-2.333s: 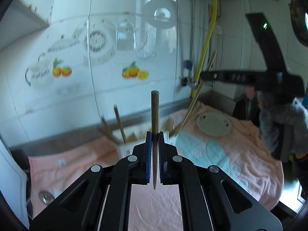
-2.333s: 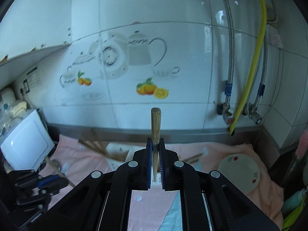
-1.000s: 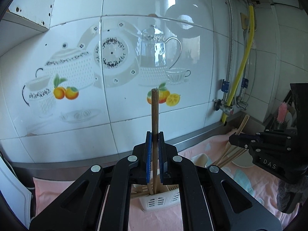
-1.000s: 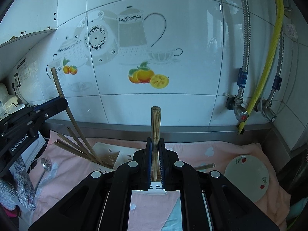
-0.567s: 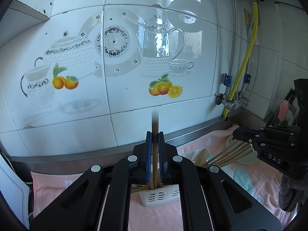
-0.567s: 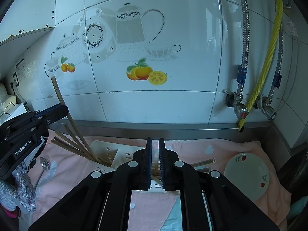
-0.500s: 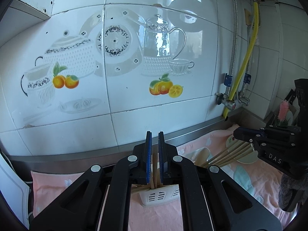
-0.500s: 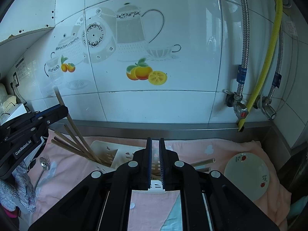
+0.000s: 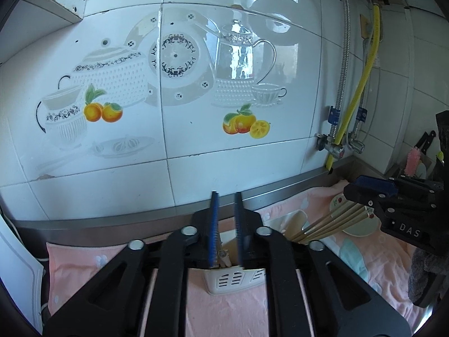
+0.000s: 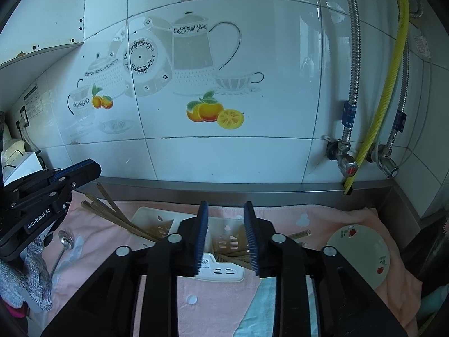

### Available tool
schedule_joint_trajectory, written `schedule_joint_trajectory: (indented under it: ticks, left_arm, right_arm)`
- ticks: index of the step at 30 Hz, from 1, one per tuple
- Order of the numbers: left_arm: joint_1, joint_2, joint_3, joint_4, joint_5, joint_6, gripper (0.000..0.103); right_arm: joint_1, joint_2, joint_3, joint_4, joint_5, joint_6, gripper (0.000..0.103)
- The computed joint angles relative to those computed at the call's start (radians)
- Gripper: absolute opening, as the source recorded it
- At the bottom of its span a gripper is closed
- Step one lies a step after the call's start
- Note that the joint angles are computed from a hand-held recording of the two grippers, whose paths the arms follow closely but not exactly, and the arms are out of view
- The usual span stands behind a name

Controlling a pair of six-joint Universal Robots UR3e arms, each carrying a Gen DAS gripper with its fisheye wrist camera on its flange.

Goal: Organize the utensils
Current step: 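Open both grippers to release the chopsticks into the holder, then withdraw both grippers up and back from the white holder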

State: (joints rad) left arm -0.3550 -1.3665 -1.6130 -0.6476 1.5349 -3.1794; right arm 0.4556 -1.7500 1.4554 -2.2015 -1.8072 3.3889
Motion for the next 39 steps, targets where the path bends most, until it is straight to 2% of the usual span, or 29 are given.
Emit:
schedule_joint_trajectory:
  ticks: [1,3,5,8,9,13,19,25,28,34,39]
  left_arm:
    - [0.000,0.004,-0.002,0.002,0.004,-0.003,0.028]
    - [0.006,0.025,-0.018,0.004,0.004,-0.002,0.032]
    - [0.014,0.045,-0.028,-0.007,0.000,-0.003,0.037]
    - [0.026,0.079,-0.050,-0.014,-0.004,-0.005,0.044]
    - [0.029,0.090,-0.057,-0.017,-0.004,-0.005,0.050]
    - [0.027,0.130,-0.084,-0.025,0.024,-0.006,0.070]
    - [0.043,0.201,-0.143,-0.041,0.026,-0.010,0.085]
    - [0.076,0.295,-0.217,-0.057,0.006,-0.013,0.092]
    - [0.076,0.340,-0.249,-0.060,0.024,-0.012,0.095]
    - [0.139,0.459,-0.312,-0.116,-0.030,-0.013,0.098]
    - [0.184,0.542,-0.347,-0.168,-0.065,-0.004,0.098]
  right_arm:
    - [0.004,-0.002,0.000,-0.001,-0.005,0.002,0.033]
    - [0.017,-0.003,-0.002,0.000,-0.022,0.006,0.045]
    - [0.028,-0.006,0.000,0.000,-0.034,0.011,0.048]
    - [0.049,-0.011,0.005,0.001,-0.062,0.023,0.058]
    - [0.057,-0.014,0.008,0.003,-0.072,0.027,0.062]
    - [0.083,-0.028,0.021,0.009,-0.103,0.048,0.068]
    - [0.124,-0.062,0.053,0.011,-0.150,0.069,0.080]
    - [0.157,-0.107,0.094,0.004,-0.184,0.101,0.086]
    - [0.193,-0.112,0.099,0.022,-0.231,0.129,0.089]
    - [0.304,-0.111,0.123,0.031,-0.374,0.195,0.094]
    - [0.360,-0.128,0.148,0.043,-0.407,0.242,0.094]
